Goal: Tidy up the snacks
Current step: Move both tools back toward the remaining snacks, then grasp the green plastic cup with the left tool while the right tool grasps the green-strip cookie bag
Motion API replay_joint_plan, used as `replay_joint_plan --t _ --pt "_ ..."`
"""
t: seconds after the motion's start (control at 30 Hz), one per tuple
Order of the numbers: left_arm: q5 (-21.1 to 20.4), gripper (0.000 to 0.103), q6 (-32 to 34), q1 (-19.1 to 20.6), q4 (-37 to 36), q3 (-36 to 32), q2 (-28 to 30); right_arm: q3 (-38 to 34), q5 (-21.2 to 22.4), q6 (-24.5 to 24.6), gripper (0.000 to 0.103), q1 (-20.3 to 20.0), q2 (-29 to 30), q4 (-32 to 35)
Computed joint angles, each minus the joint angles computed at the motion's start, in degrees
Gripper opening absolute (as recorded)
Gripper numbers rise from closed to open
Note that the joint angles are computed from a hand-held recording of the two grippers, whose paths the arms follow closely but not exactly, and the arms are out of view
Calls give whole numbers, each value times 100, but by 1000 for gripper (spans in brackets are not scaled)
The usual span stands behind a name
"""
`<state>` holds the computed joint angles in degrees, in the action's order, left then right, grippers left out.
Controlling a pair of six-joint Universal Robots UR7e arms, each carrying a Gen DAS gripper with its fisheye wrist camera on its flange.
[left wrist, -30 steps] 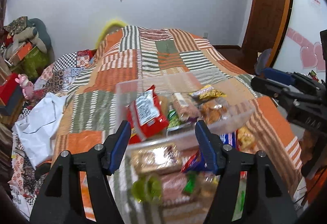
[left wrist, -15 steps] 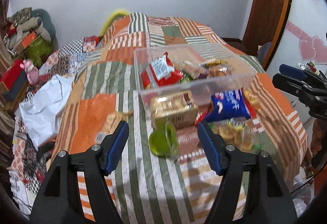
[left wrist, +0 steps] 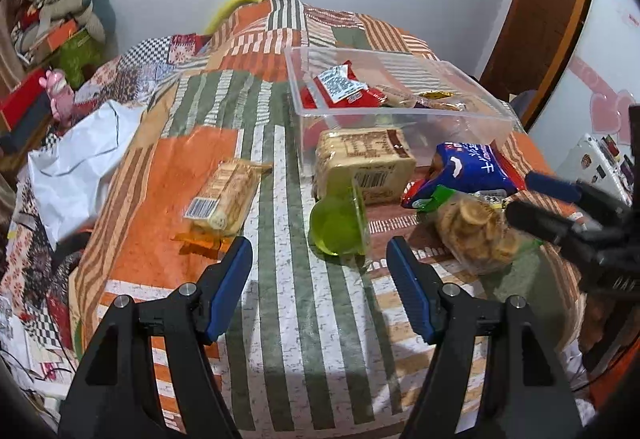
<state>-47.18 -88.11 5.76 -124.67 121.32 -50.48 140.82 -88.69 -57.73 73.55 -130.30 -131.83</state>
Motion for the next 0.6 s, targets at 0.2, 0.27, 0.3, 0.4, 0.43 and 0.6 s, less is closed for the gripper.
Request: replay_joint_plan --t 0.2,0.27,0.3,0.4,0.43,0.6 --pt "-62 69 210 82 -671 225 4 20 -167 109 82 -42 141 176" --pt "-94 69 309 117 -824 234 53 50 -265 120 82 -26 213 106" --pt "-107 69 354 131 -871 234 80 50 -321 142 82 -26 266 96" --pt "-135 69 507 204 -996 208 173 35 -363 190 82 -74 326 154" --pt "-141 69 529 220 -1023 202 189 32 -380 206 82 -80 339 177" --pt "-159 69 677 368 -1232 147 309 69 -351 24 78 -152 224 204"
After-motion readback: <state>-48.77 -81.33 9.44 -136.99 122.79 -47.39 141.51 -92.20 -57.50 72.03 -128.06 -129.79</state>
